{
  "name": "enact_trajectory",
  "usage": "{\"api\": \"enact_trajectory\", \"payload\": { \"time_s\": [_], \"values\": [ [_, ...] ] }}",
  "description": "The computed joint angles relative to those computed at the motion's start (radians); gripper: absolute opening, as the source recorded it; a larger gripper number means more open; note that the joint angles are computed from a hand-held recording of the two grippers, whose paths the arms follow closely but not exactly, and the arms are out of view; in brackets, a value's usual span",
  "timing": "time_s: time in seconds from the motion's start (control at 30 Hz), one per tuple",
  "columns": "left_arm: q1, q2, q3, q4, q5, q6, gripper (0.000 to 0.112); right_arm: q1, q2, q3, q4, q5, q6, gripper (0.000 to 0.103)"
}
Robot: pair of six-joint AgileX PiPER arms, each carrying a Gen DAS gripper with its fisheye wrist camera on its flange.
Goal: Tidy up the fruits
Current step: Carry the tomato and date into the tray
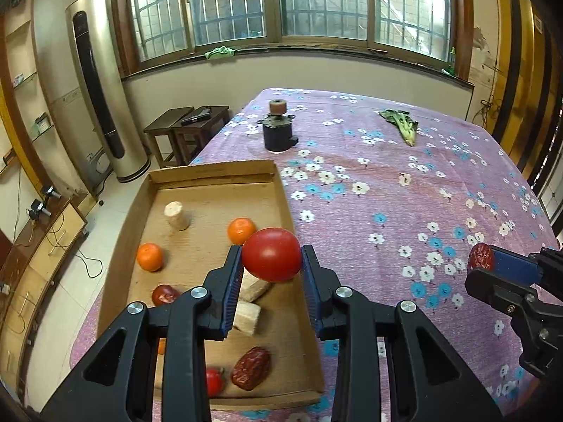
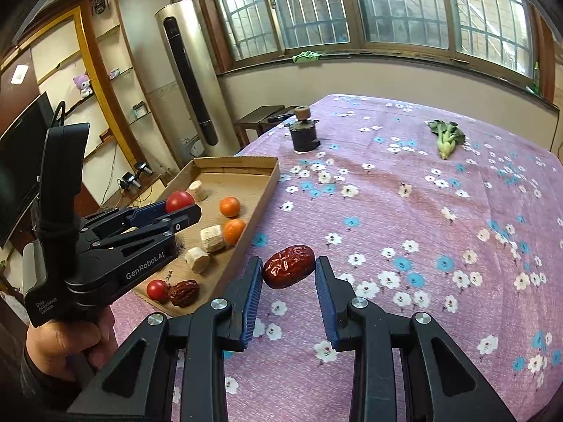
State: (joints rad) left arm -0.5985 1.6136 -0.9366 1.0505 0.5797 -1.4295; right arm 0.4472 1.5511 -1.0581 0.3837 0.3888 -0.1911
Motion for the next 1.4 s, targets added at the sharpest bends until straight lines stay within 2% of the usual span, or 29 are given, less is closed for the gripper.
{"api": "enact_trajectory", "payload": {
  "time_s": [0.53,0.8,1.03,1.13,1.27,1.4],
  "values": [
    [0.085,-0.045,0.061,0.027,-0.031,-0.021,0.030,0.077,0.101,-0.133,-0.054,0.031,0.060,0.031],
    [0.192,-0.063,0.083,-0.012,-0.101,0.044,0.030,0.099,0.193,-0.252,-0.028,0.065,0.038,0.031],
    [0.363,-0.062,0.061,-0.217,-0.217,0.295,0.030,0.113,0.313,-0.420,-0.008,0.125,0.031,0.031],
    [0.437,-0.041,0.031,-0.363,-0.257,0.456,0.030,0.114,0.387,-0.522,0.004,0.167,0.032,0.031],
    [0.511,0.006,-0.027,-0.545,-0.275,0.657,0.030,0.118,0.508,-0.703,-0.008,0.241,0.055,0.031],
    [0.553,0.060,-0.105,-0.658,-0.260,0.786,0.030,0.117,0.642,-0.916,-0.034,0.335,0.098,0.031]
  ]
}}
